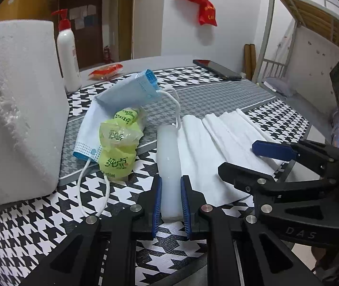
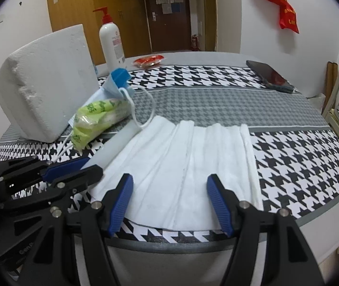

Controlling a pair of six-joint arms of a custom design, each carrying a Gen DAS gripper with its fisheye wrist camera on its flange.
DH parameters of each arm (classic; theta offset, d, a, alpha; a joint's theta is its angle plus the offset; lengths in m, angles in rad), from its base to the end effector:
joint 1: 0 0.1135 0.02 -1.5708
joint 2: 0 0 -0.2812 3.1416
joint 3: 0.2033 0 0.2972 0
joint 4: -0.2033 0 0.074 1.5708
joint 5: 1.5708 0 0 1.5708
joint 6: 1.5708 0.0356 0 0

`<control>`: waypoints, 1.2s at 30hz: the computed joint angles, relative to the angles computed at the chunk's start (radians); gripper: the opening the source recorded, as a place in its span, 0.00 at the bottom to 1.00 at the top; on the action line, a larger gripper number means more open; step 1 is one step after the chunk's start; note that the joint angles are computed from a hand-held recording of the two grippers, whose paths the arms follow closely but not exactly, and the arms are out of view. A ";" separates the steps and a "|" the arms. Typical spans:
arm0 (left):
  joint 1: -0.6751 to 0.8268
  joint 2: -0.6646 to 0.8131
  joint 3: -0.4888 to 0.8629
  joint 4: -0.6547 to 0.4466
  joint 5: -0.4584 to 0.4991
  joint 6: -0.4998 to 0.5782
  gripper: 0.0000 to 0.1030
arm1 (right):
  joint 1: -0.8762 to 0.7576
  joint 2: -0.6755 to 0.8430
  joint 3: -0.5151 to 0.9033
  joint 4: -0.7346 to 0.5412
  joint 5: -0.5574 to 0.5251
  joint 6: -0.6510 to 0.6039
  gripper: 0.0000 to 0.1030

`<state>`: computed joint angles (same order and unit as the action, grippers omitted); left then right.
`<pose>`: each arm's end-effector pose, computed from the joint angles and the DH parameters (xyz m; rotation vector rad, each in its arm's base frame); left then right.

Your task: Organize soft objects

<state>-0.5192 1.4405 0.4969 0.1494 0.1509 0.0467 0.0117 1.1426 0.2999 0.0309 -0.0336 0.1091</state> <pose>0.2399 -0.1433 0.1140 0.7382 2.2741 -0.4045 0.2171 0.0037 0.1125 0.1001 2.3821 0.0974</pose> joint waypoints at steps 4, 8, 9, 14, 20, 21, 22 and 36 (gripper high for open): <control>-0.003 0.003 0.002 -0.004 -0.005 0.001 0.17 | 0.005 0.001 0.003 -0.008 0.015 -0.005 0.67; -0.006 0.004 0.003 -0.001 -0.010 -0.001 0.17 | 0.027 0.004 0.000 -0.008 0.054 -0.019 0.66; -0.006 0.004 0.002 0.001 -0.011 -0.001 0.17 | 0.036 0.003 -0.001 -0.010 0.080 -0.016 0.61; -0.013 0.011 0.004 0.009 -0.023 0.004 0.17 | 0.038 -0.032 -0.015 -0.025 0.098 -0.045 0.21; -0.007 -0.020 -0.019 0.027 -0.038 0.013 0.13 | 0.003 -0.103 -0.046 -0.048 0.061 -0.057 0.07; 0.001 -0.029 -0.023 0.025 -0.033 0.011 0.13 | -0.011 -0.115 -0.050 -0.054 0.054 -0.058 0.07; 0.011 -0.042 -0.027 0.018 -0.026 0.012 0.13 | -0.027 -0.130 -0.053 -0.062 0.048 -0.055 0.07; 0.032 -0.223 -0.102 -0.013 0.019 0.030 0.13 | -0.111 -0.389 -0.089 -0.191 -0.109 -0.038 0.07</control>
